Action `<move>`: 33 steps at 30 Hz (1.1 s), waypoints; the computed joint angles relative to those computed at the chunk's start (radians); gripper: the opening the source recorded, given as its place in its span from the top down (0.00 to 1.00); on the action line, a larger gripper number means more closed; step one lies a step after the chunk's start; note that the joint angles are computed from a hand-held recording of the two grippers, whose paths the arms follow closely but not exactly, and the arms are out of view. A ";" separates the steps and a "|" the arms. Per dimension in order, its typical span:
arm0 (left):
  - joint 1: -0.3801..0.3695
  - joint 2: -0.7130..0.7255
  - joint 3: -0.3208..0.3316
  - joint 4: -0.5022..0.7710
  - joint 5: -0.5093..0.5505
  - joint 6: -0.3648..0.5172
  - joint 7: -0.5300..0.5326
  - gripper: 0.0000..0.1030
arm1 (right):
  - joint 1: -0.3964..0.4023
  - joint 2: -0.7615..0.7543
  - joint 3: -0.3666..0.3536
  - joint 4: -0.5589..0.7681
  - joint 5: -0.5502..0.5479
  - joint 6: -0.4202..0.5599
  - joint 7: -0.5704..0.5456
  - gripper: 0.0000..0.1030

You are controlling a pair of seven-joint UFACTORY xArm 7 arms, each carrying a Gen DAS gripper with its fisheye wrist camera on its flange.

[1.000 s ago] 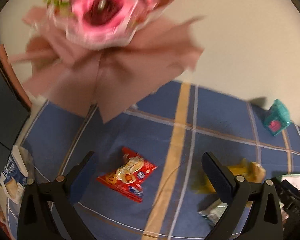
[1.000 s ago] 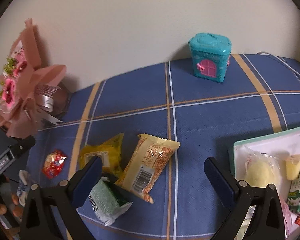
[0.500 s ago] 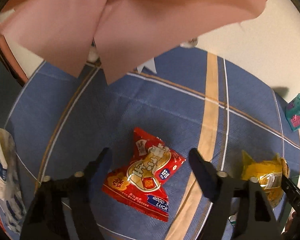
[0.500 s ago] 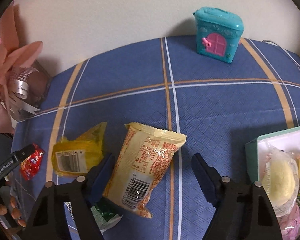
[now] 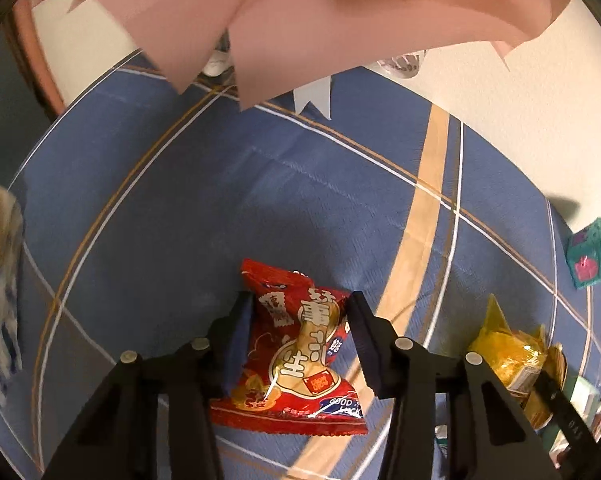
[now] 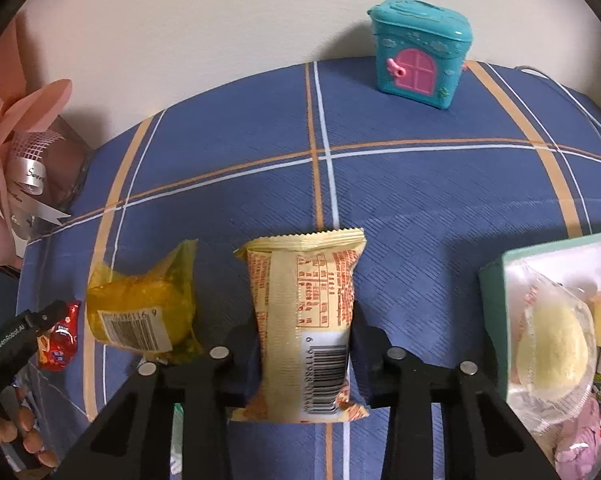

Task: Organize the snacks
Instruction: 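Grasp the red chip bag with the left tool while the right tool grasps the cream bread pack, then carry the chip bag with the left tool while the right tool carries the bread over the tray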

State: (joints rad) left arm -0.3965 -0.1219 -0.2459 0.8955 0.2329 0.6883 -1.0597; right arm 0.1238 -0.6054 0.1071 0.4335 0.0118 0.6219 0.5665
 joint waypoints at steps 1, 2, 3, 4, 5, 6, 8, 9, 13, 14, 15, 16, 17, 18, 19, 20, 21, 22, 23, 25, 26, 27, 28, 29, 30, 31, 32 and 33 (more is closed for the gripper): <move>-0.003 -0.007 -0.003 -0.006 -0.009 -0.003 -0.016 0.55 | 0.001 -0.010 -0.005 -0.001 0.001 0.011 -0.004 0.63; -0.006 -0.017 -0.007 -0.017 -0.018 -0.008 -0.035 0.56 | 0.004 -0.034 -0.009 -0.006 0.003 0.033 -0.010 0.63; -0.009 -0.027 -0.008 -0.028 -0.032 -0.014 -0.047 0.56 | 0.005 -0.055 -0.010 -0.010 0.004 0.049 -0.012 0.63; -0.012 -0.036 -0.012 -0.038 -0.043 -0.017 -0.060 0.57 | 0.007 -0.071 -0.011 -0.012 0.006 0.063 -0.015 0.63; -0.014 -0.043 -0.016 -0.043 -0.048 -0.016 -0.074 0.57 | 0.011 -0.095 -0.014 -0.017 0.012 0.083 -0.019 0.63; -0.017 -0.057 -0.022 -0.054 -0.055 -0.012 -0.094 0.57 | 0.013 -0.113 -0.018 -0.019 0.016 0.099 -0.024 0.63; -0.027 -0.093 -0.031 -0.083 -0.084 -0.021 -0.126 0.59 | 0.014 -0.161 -0.019 -0.027 0.022 0.141 -0.029 0.63; -0.031 -0.107 -0.035 -0.094 -0.097 -0.027 -0.138 0.59 | 0.013 -0.171 -0.015 -0.021 0.022 0.160 -0.028 0.63; -0.051 -0.166 -0.068 -0.140 -0.144 -0.052 -0.229 0.61 | 0.018 -0.264 -0.015 -0.031 0.036 0.248 -0.027 0.63; -0.056 -0.180 -0.080 -0.149 -0.151 -0.055 -0.257 0.61 | 0.020 -0.291 -0.017 -0.035 0.042 0.273 -0.027 0.63; -0.062 -0.192 -0.091 -0.156 -0.157 -0.061 -0.283 0.61 | 0.022 -0.310 -0.017 -0.036 0.047 0.290 -0.026 0.63; -0.069 -0.208 -0.107 -0.167 -0.163 -0.072 -0.319 0.61 | 0.022 -0.329 -0.018 -0.036 0.051 0.308 -0.025 0.63; -0.074 -0.208 -0.115 -0.167 -0.165 -0.082 -0.339 0.61 | 0.021 -0.347 -0.017 -0.034 0.052 0.328 -0.025 0.63; -0.081 -0.210 -0.129 -0.169 -0.165 -0.095 -0.365 0.61 | 0.020 -0.370 -0.019 -0.033 0.052 0.353 -0.027 0.63; -0.093 -0.229 -0.136 -0.178 -0.171 -0.093 -0.382 0.61 | 0.018 -0.399 -0.021 -0.031 0.052 0.384 -0.029 0.63; -0.100 -0.229 -0.152 -0.173 -0.169 -0.094 -0.408 0.61 | 0.016 -0.414 -0.022 -0.029 0.054 0.399 -0.031 0.63; -0.116 -0.251 -0.159 -0.179 -0.180 -0.087 -0.426 0.61 | 0.014 -0.432 -0.022 -0.028 0.055 0.415 -0.032 0.63; -0.121 -0.246 -0.172 -0.173 -0.178 -0.095 -0.447 0.61 | 0.011 -0.452 -0.019 -0.024 0.052 0.436 -0.032 0.63; -0.130 -0.241 -0.181 -0.164 -0.180 -0.101 -0.464 0.62 | 0.008 -0.477 -0.017 -0.021 0.048 0.460 -0.035 0.63; -0.139 -0.235 -0.206 -0.140 -0.163 -0.100 -0.506 0.62 | 0.003 -0.518 -0.017 -0.015 0.046 0.496 -0.038 0.63; -0.140 -0.230 -0.224 -0.118 -0.143 -0.087 -0.532 0.62 | 0.000 -0.540 -0.022 -0.012 0.046 0.516 -0.041 0.63; -0.143 -0.225 -0.233 -0.101 -0.128 -0.077 -0.547 0.62 | -0.004 -0.560 -0.024 -0.009 0.047 0.533 -0.043 0.63; -0.145 -0.218 -0.243 -0.082 -0.109 -0.069 -0.565 0.62 | -0.009 -0.582 -0.025 -0.007 0.046 0.552 -0.045 0.63; -0.144 -0.207 -0.255 -0.061 -0.085 -0.064 -0.586 0.63 | -0.013 -0.605 -0.025 -0.005 0.043 0.572 -0.047 0.63; -0.142 -0.191 -0.264 -0.037 -0.060 -0.060 -0.605 0.64 | -0.017 -0.627 -0.026 -0.004 0.043 0.591 -0.050 0.63; -0.146 -0.186 -0.276 -0.018 -0.038 -0.054 -0.632 0.65 | -0.022 -0.648 -0.033 -0.005 0.043 0.606 -0.054 0.63; -0.153 -0.184 -0.280 -0.008 -0.023 -0.054 -0.649 0.65 | -0.027 -0.673 -0.041 -0.006 0.046 0.625 -0.057 0.63; -0.154 -0.171 -0.285 0.006 -0.002 -0.059 -0.665 0.65 | -0.033 -0.695 -0.048 -0.007 0.048 0.641 -0.060 0.63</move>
